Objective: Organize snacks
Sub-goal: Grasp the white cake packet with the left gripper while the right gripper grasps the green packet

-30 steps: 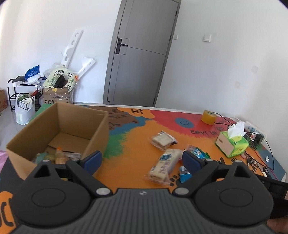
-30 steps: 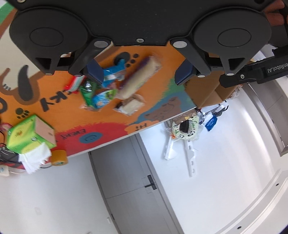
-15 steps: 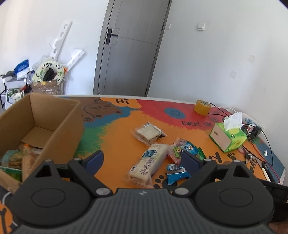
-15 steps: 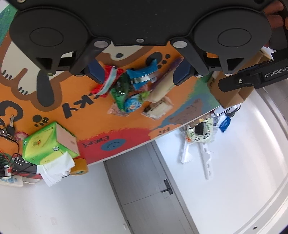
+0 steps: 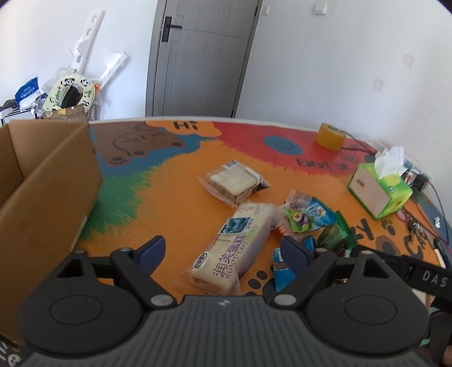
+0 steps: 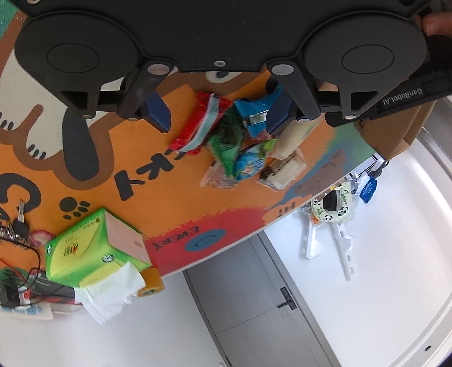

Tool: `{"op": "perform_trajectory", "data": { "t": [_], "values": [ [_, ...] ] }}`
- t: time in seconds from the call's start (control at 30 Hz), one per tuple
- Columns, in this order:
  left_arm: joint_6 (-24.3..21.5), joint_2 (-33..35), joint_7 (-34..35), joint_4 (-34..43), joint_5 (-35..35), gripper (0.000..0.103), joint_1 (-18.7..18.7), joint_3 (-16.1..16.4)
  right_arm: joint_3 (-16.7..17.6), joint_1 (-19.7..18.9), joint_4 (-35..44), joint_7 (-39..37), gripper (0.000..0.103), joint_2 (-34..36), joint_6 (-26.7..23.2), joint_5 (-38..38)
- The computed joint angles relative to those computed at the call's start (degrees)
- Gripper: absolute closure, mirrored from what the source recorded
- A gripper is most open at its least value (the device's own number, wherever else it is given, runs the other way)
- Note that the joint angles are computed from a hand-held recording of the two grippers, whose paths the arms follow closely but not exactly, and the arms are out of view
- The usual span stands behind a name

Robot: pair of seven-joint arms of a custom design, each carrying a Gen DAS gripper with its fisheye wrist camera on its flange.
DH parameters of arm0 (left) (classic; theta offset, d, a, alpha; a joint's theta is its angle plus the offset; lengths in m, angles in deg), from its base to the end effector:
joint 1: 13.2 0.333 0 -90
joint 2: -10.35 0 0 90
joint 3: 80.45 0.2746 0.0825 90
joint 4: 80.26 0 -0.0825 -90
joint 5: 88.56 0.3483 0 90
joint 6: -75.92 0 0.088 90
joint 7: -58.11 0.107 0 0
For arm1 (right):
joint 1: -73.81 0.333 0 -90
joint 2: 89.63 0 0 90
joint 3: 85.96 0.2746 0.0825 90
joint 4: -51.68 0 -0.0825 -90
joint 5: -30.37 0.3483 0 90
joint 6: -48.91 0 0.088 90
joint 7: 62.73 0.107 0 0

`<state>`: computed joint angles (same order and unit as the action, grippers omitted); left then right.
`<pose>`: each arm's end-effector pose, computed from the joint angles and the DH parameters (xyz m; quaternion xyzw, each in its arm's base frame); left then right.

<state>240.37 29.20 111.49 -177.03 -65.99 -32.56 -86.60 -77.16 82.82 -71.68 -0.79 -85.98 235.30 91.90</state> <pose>0.5839 -0.2926 0.4837 -0.6021 0.6770 -0.3695 0.2066 0.5346 0.0788 0.4373 -0.5134 0.7173 -0.1930 0.4297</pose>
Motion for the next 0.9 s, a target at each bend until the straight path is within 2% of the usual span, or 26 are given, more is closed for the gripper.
{"op": "perform_trajectory", "data": {
  "t": [0.17,0.27,0.4,0.43,0.5,0.53,0.6,0.67,0.7,0.77,0.8,0.83,0.9],
  "values": [
    [-3.1,3.8,1.6,4.8,-1.1,0.018,-0.3,-0.3,0.3,-1.3,2.6,0.0,0.028,2.4,-1.2,-0.5],
    [-4.7,5.4,2.8,6.8,-1.7,0.021,-0.5,-0.3,-0.1,-1.5,3.9,3.9,0.028,4.1,-1.5,-4.7],
    [-6.1,6.9,2.7,8.6,-2.1,0.035,-1.0,0.1,1.6,-3.2,6.1,7.4,0.028,6.2,-2.0,-8.2],
    [-5.9,6.9,2.9,8.5,-1.7,0.037,-1.2,0.3,0.2,-2.0,6.0,10.7,0.028,6.6,-1.7,-11.7],
    [-5.2,6.8,3.2,8.2,-1.8,0.046,-1.2,0.2,-5.5,2.8,5.8,18.6,0.028,7.3,-1.6,-20.4],
    [-4.6,6.6,3.4,7.7,-2.2,0.049,-0.9,0.0,-6.2,3.4,6.0,20.0,0.028,7.6,-1.6,-21.9],
    [-4.0,6.3,3.6,7.1,-2.8,0.063,-0.7,-0.2,-5.0,2.4,6.5,21.1,0.028,8.0,-1.7,-23.4],
    [-3.5,6.0,4.1,6.4,-3.4,0.07,-0.5,-0.4,-5.3,2.6,6.5,22.8,0.028,8.2,-1.7,-26.1],
    [-3.0,5.6,3.8,5.8,-3.2,0.071,-0.7,-0.1,-5.7,2.8,6.4,23.7,0.03,8.3,-1.8,-27.5],
    [-2.2,5.2,4.0,4.9,-3.6,0.072,-0.5,-0.4,-10.1,6.3,6.5,28.7,0.044,8.6,-2.9,-32.2],
    [-1.9,4.9,4.1,4.4,-4.0,0.072,-0.4,-0.5,-10.6,6.3,6.3,30.8,0.052,8.5,-3.9,-33.8],
    [-1.7,4.5,4.1,3.9,-4.2,0.072,-0.3,-0.6,-9.2,5.1,5.8,29.7,0.056,8.2,-3.2,-32.7],
    [-1.2,3.8,4.2,2.8,-4.6,0.073,-0.2,-0.7,-8.5,4.2,4.3,30.9,0.06,7.0,-3.2,-34.7]
  ]
}}
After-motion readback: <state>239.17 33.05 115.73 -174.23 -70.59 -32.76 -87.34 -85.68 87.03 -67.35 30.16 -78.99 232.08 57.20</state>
